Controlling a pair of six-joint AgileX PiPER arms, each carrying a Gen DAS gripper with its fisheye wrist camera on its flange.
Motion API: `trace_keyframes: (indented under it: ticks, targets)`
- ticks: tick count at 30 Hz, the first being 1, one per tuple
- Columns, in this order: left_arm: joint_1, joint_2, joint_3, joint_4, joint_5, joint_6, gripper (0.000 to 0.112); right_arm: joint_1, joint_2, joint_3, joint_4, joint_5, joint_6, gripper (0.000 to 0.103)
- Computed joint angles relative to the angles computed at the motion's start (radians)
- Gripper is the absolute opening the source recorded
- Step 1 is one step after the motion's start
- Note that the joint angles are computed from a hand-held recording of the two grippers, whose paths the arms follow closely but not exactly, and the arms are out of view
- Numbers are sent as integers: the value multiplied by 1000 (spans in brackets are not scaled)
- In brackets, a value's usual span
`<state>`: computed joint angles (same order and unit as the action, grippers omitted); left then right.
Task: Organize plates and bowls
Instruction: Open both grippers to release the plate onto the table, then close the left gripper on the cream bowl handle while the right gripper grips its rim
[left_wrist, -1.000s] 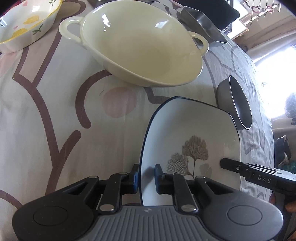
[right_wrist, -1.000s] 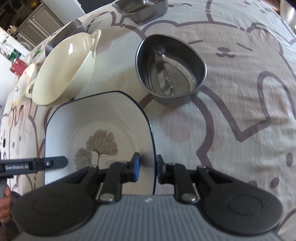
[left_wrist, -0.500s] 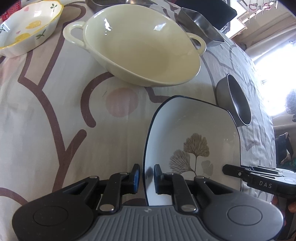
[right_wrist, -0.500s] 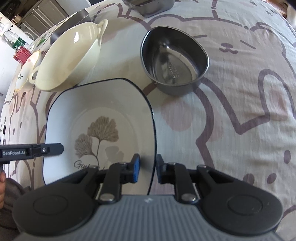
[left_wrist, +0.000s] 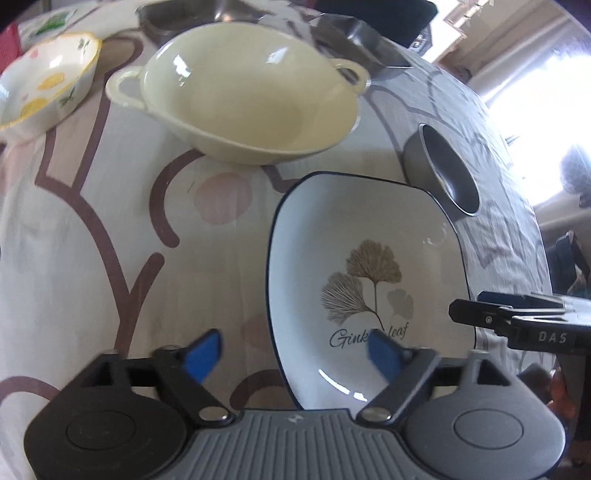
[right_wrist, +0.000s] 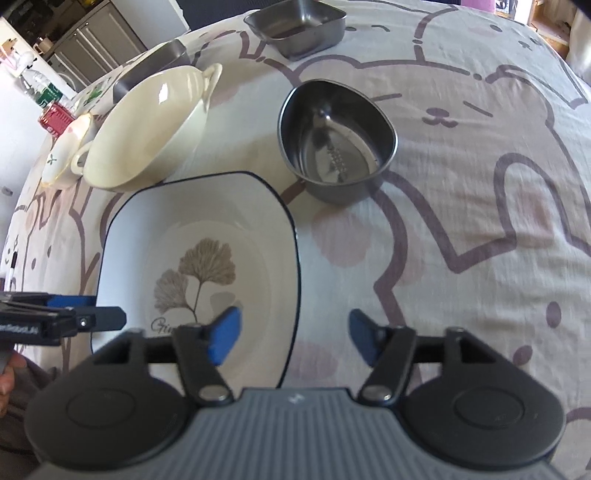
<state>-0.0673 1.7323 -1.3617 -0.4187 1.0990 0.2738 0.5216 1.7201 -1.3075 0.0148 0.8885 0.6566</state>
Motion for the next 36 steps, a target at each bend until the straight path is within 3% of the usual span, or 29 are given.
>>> trace_keyframes:
  ticks: [2, 4, 8, 13, 19, 22, 26, 28, 30, 32, 33, 35, 36]
  targets:
    - [-1, -28, 21, 2, -25, 10, 102, 4, -16, 16, 0, -12, -4, 91]
    - [15, -55, 41, -18, -51, 31, 103, 20, -40, 37, -28, -39, 15, 103]
    - [48, -95, 66, -79, -104, 96, 103, 80, -98, 80, -192, -115, 129, 103]
    - [80, -134, 83, -84, -220, 91, 103, 152, -129, 90, -523, -168, 378, 103]
    - [130, -125, 56, -152, -325, 113, 103, 109, -90, 62, -671, -321, 455, 103]
    - [153, -113, 53, -196, -382, 152, 103, 91, -16, -7, -735, -337, 466, 103]
    - [187, -45, -9, -186, -383, 65, 103, 21, 122, -191, -519, -337, 195, 103]
    - [211, 2, -57, -191, -349, 12, 101, 14, 192, -273, -524, -320, 175, 103]
    - [226, 41, -90, -182, -338, -36, 93, 6, 264, -364, -509, -300, 113, 103]
    - [236, 75, -121, -184, -328, -47, 74, -18, 319, -443, -397, -289, -5, 103]
    - [239, 86, -127, -190, -324, -46, 71, -29, 336, -468, -346, -295, -30, 102]
    - [247, 115, -150, -207, -311, -43, 58, -54, 387, -549, -238, -268, -73, 91]
    - [247, 125, -157, -208, -305, -48, 55, -71, 420, -607, -163, -236, -118, 76]
